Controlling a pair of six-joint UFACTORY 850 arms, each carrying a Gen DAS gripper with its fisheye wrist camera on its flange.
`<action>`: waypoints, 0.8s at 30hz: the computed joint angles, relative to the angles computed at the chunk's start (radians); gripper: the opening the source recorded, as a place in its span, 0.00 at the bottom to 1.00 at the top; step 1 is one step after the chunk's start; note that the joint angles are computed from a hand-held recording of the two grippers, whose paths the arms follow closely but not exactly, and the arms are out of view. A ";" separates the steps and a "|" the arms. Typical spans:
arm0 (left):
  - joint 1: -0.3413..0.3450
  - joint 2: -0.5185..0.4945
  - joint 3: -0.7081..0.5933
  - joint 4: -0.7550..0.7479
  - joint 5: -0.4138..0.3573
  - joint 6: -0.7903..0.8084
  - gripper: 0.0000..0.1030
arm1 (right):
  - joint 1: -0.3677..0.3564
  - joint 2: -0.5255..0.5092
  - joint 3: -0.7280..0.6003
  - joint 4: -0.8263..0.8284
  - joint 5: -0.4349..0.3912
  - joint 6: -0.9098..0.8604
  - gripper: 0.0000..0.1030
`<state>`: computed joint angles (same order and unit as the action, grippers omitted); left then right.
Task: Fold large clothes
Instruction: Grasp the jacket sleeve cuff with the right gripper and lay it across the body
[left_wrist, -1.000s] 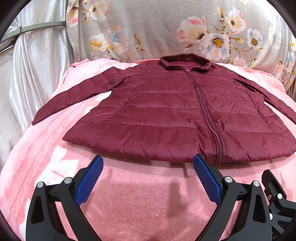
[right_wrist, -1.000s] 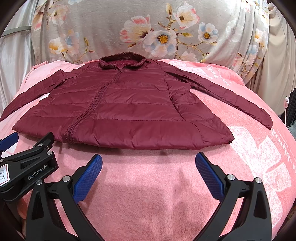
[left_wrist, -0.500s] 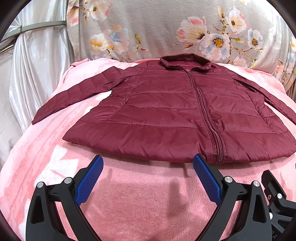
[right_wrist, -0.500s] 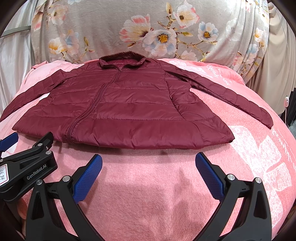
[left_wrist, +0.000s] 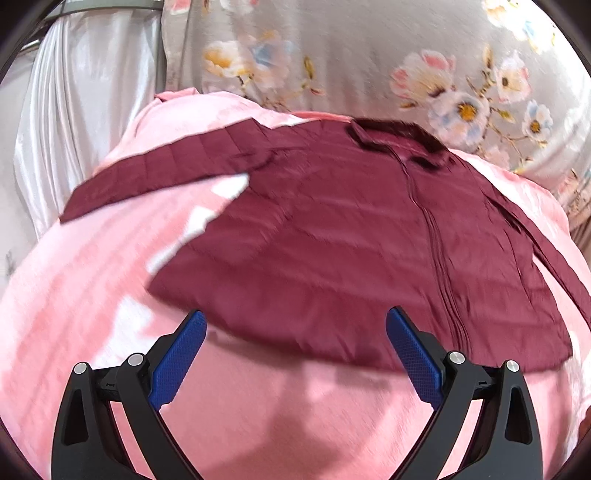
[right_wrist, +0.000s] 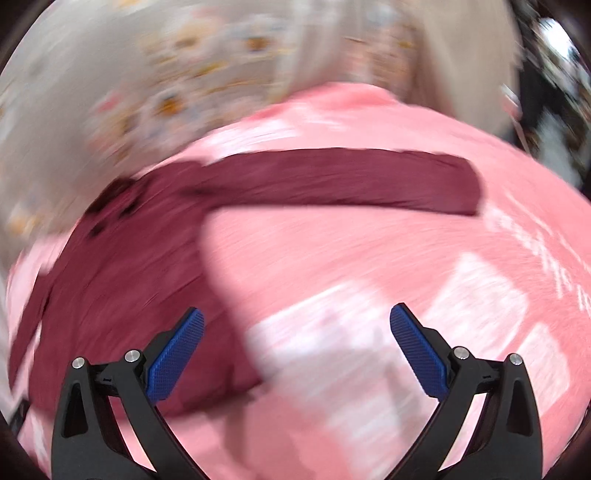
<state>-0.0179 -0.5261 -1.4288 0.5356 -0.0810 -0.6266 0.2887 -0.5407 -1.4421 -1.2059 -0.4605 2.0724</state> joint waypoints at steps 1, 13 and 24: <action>0.003 -0.008 -0.022 0.020 -0.013 -0.013 0.93 | -0.044 0.007 0.017 0.038 0.040 0.017 0.95; 0.042 -0.189 -0.337 -0.042 -0.220 0.121 0.93 | -0.202 -0.070 -0.041 0.157 0.032 0.061 0.72; 0.068 -0.244 -0.414 -0.057 -0.246 0.099 0.93 | -0.168 -0.236 -0.411 0.200 -0.043 -0.143 0.05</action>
<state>0.0502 -0.7705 -1.8432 0.4788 -0.3271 -0.5279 0.1208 -0.7770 -1.8535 -1.0058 -0.5035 1.9294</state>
